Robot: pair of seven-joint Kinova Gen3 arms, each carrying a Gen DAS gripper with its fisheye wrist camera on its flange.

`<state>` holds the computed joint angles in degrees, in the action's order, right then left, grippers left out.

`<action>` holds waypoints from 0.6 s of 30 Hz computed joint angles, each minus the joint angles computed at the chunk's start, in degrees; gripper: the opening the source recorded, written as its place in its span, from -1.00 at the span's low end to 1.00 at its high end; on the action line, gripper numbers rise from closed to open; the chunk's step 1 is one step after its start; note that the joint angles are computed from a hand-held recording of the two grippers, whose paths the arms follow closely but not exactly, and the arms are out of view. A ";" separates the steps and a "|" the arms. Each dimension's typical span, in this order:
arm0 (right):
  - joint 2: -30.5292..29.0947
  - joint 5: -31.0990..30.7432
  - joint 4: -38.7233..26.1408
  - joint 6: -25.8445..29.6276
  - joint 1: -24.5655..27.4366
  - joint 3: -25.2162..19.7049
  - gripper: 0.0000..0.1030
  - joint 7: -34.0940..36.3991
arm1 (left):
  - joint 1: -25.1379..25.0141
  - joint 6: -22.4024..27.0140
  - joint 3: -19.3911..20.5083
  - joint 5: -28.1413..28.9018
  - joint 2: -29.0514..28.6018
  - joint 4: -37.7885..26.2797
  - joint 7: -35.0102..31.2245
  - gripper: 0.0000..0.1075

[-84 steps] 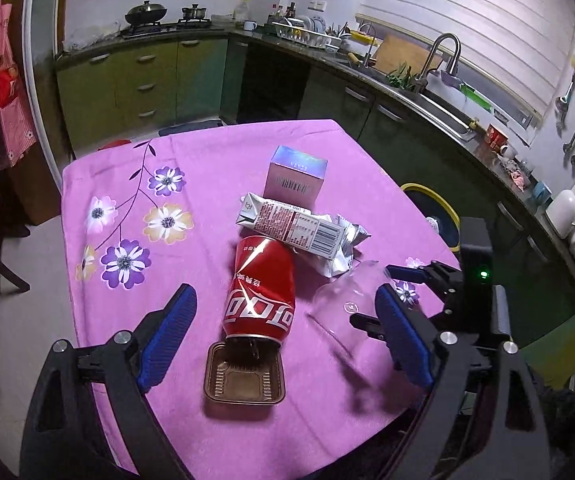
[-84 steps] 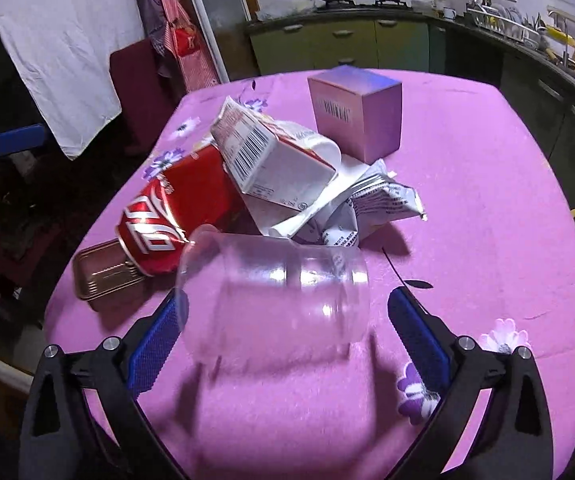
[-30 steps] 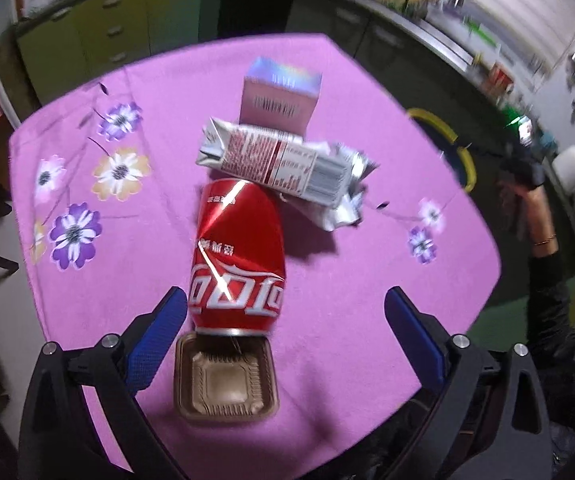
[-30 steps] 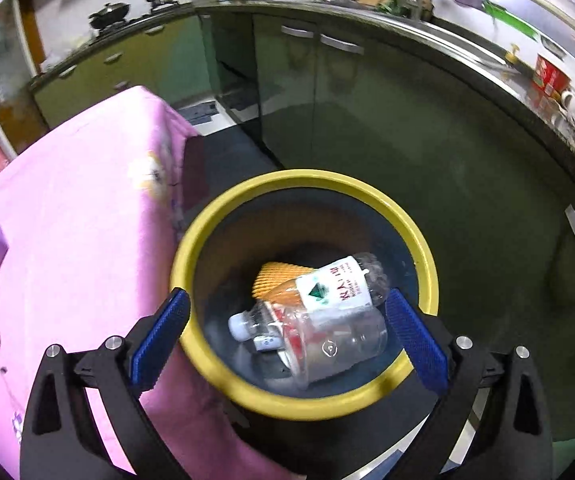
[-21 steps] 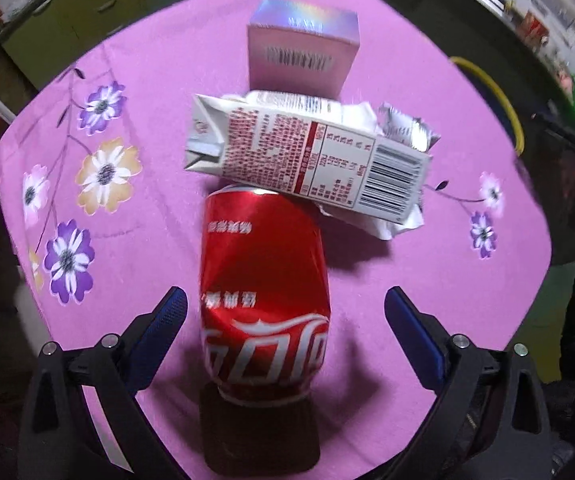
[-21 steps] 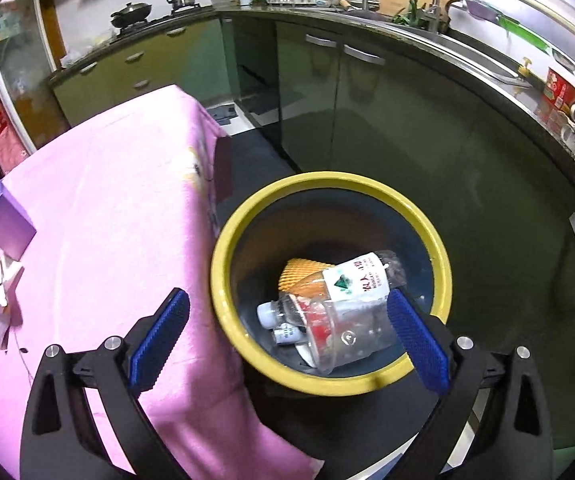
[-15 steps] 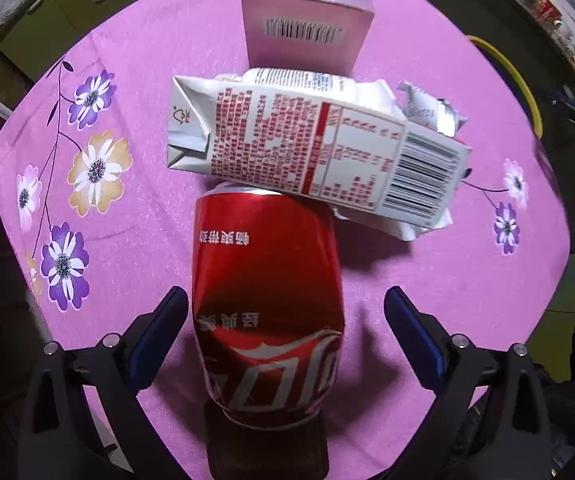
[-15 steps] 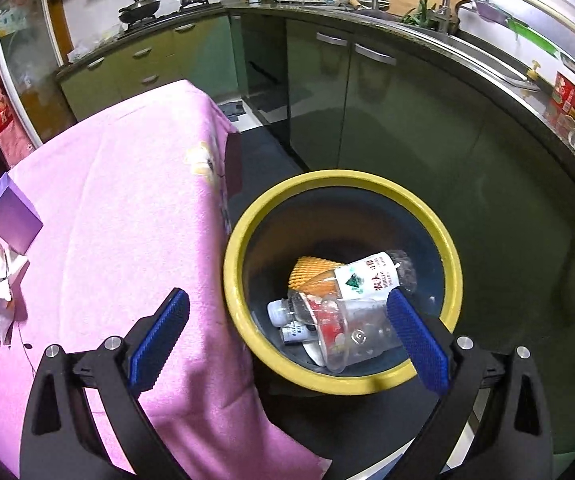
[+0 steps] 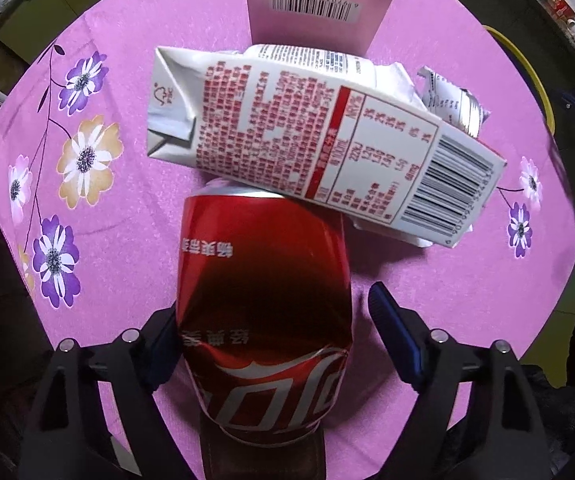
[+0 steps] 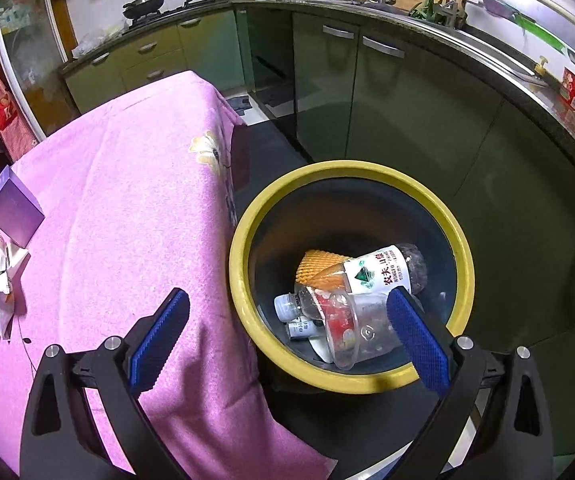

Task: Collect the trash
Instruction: 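Close the left gripper around the red Coca-Cola can, then carry the red can to the yellow bin and release it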

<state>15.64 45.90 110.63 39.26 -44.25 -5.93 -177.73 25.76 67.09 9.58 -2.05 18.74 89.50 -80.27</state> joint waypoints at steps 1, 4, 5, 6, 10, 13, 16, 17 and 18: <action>-0.08 0.08 0.10 -0.03 -0.04 0.01 0.89 -0.12 | 0.09 0.14 -0.05 -0.19 0.46 -0.34 0.12 0.44; -0.14 0.08 0.22 0.08 -0.09 -0.08 0.89 -0.20 | 0.06 -0.21 -0.24 -0.16 1.33 0.07 0.29 0.26; -0.15 -0.01 0.27 0.06 -0.03 -0.13 0.89 -0.15 | -0.21 -0.81 -0.24 0.25 1.29 0.57 0.14 0.26; -0.16 -0.13 0.21 0.06 0.03 -0.17 0.89 -0.02 | -0.44 -1.14 -0.24 0.50 1.24 0.79 -0.05 0.26; -0.18 -0.56 0.16 -0.19 0.14 -0.30 0.89 0.35 | -1.72 -2.73 -0.30 1.54 -0.34 2.35 -1.13 0.25; -0.23 -1.16 -0.03 -0.79 0.26 -0.53 0.89 1.26 | -2.64 -3.36 -0.28 2.33 -2.55 3.68 -1.87 0.25; -0.14 -1.67 -0.41 -1.09 0.01 -0.68 0.89 2.32 | -3.12 -3.45 -0.30 2.27 -4.50 4.66 -1.99 0.25; -0.13 -1.93 -0.60 -1.26 -0.05 -0.79 0.89 2.85 | -3.31 -3.34 -0.27 2.25 -4.95 4.81 -2.16 0.25; -0.13 -2.10 -0.67 -1.45 -0.15 -0.81 0.89 3.19 | -3.37 -3.19 -0.25 2.04 -5.65 5.12 -2.16 0.25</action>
<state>15.51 43.80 109.96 37.81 -44.40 -6.73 -174.55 22.39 63.90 9.33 -0.02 13.09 94.61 -82.43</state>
